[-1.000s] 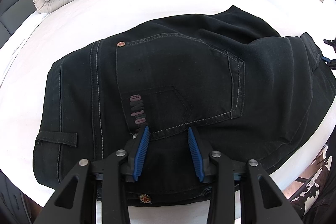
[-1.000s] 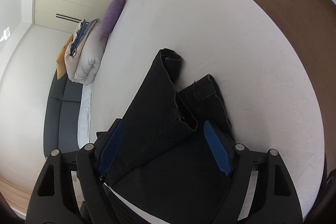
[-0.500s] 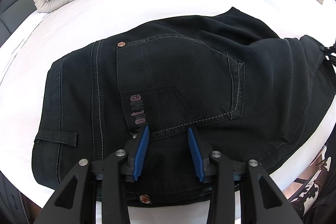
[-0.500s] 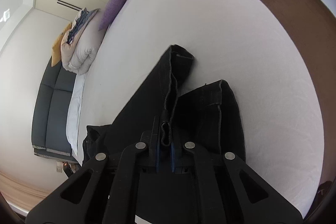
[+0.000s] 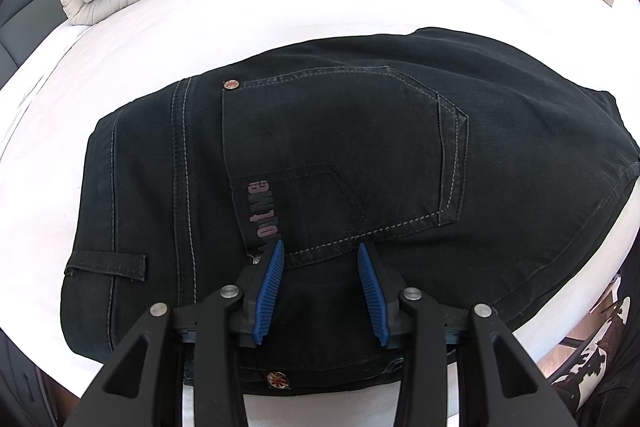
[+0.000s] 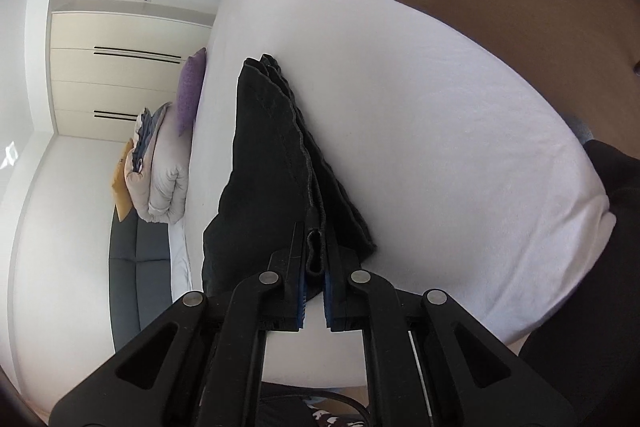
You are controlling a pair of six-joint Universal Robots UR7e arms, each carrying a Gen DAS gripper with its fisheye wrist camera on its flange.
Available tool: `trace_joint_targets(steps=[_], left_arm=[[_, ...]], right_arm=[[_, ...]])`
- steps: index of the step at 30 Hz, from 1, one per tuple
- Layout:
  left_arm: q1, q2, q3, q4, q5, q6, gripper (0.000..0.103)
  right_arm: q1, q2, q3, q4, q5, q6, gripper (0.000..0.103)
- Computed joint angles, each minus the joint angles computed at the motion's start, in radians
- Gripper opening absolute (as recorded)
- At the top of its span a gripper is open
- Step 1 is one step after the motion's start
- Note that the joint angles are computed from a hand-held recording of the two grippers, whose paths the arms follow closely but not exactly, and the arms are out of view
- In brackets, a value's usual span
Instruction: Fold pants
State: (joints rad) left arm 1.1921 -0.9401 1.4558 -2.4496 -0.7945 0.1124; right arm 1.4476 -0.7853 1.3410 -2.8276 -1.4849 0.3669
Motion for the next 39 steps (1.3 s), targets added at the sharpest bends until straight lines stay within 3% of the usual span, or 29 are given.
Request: trace_joint_targets(steps=[3,7,12,17,22,25,29,31,32,33,35,37,39], left_arm=[[0.001,0.004,-0.008,0.009,-0.002,-0.009,0.041],[0.004,0.006,-0.023,0.03,-0.009,-0.006,0.041],[0.004,0.01,-0.042,0.069,-0.009,0.001,0.041],[0.008,0.017,-0.062,0.096,-0.021,0.008,0.041],[0.004,0.015,-0.054,0.096,-0.013,0.017,0.042],[0.007,0.006,-0.046,0.095,-0.027,0.023,0.042],[0.012,0.008,-0.042,0.074,-0.039,0.025,0.041],[0.018,0.009,-0.036,0.051,-0.044,0.031,0.041],[0.018,0.005,-0.028,0.042,-0.046,0.033,0.041],[0.02,0.002,-0.019,0.03,-0.05,0.036,0.041],[0.027,-0.007,-0.009,0.017,-0.06,0.043,0.041],[0.027,-0.005,-0.007,0.011,-0.062,0.04,0.041],[0.028,-0.007,-0.002,0.008,-0.058,0.041,0.041]], right_arm=[[0.014,-0.008,0.003,0.0,-0.009,-0.005,0.005],[0.042,0.018,-0.072,0.089,-0.096,-0.046,0.005],[0.013,0.04,-0.076,0.049,-0.035,-0.023,0.005],[0.015,0.039,-0.077,0.053,-0.057,-0.047,0.005],[0.033,0.041,-0.075,0.038,-0.129,-0.062,0.004],[0.025,0.029,-0.051,0.016,-0.116,-0.055,0.004],[0.004,0.009,-0.047,0.074,-0.035,-0.111,0.005],[0.008,-0.019,-0.024,0.067,-0.073,-0.132,0.01],[0.021,-0.031,-0.021,0.059,-0.152,-0.148,0.02],[0.031,-0.036,-0.025,0.051,-0.224,-0.157,0.04],[0.04,-0.045,-0.035,0.011,-0.273,-0.177,0.065],[0.045,-0.032,-0.091,0.033,-0.211,-0.238,0.065],[0.062,0.016,-0.219,0.152,-0.172,-0.34,0.065]])
